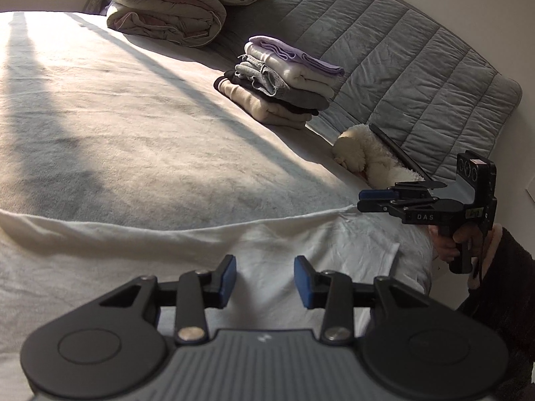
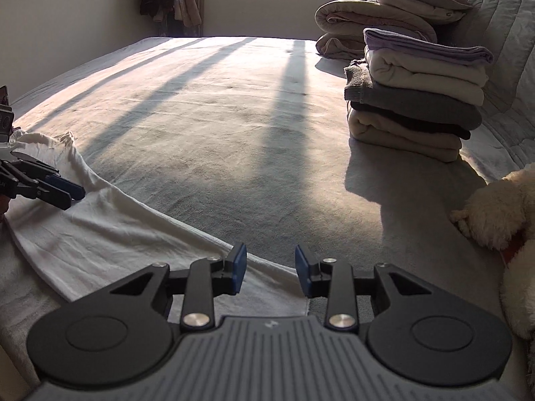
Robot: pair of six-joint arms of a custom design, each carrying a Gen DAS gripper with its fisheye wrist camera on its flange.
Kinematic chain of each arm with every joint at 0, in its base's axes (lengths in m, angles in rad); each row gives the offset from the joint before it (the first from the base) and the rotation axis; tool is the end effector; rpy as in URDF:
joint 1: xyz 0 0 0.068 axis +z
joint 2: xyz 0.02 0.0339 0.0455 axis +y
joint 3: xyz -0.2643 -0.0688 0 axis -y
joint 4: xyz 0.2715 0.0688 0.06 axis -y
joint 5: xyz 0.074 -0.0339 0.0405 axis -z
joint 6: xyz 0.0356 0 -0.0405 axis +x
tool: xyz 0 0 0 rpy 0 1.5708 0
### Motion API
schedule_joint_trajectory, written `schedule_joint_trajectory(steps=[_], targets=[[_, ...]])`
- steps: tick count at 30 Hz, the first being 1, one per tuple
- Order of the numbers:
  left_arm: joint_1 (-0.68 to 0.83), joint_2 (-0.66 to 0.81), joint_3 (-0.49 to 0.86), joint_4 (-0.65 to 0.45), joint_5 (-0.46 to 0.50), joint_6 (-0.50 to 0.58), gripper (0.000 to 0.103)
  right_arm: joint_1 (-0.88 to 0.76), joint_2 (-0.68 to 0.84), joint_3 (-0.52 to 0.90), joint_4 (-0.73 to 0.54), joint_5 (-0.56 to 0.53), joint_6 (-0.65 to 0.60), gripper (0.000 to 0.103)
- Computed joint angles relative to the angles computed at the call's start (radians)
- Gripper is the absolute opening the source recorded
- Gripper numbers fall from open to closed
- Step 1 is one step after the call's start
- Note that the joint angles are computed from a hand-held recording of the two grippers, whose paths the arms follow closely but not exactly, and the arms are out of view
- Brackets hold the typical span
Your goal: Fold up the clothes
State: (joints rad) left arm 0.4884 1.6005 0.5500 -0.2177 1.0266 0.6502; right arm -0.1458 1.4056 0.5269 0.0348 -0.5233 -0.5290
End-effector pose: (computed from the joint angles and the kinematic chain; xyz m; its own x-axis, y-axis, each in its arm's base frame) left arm 0.2284 0.0869 0.0837 -0.6817 -0.0073 -0.7316 0.4961 0.7303 -0.4696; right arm 0.2654 -0.0210 0.1251 -0.5359 -0.3631 -0.7622 -0.5481 0.8363 -0.0130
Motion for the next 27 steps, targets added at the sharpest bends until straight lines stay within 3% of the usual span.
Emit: schedule_joint_trajectory(steps=[4, 9, 14, 19, 27], targets=[[-0.038, -0.056, -0.051, 0.044, 0.006, -0.003, 0.037, 0.008, -0.032, -0.014, -0.046, -0.070, 0.016, 0.037], [-0.113, -0.107, -0.113, 0.142, -0.035, -0.040, 0.037, 0.191, -0.039, -0.063, 0.035, -0.090, 0.119, 0.037], [-0.155, -0.181, -0.185, 0.184, -0.082, -0.002, 0.037, 0.320, 0.011, -0.083, 0.075, 0.010, 0.066, 0.034], [-0.128, -0.261, -0.225, 0.114, -0.094, 0.104, 0.037, 0.206, -0.063, -0.170, 0.074, -0.036, -0.115, 0.033], [-0.077, -0.401, -0.289, -0.050, -0.094, 0.270, 0.039, -0.025, -0.138, -0.118, -0.235, -0.101, -0.320, 0.035]])
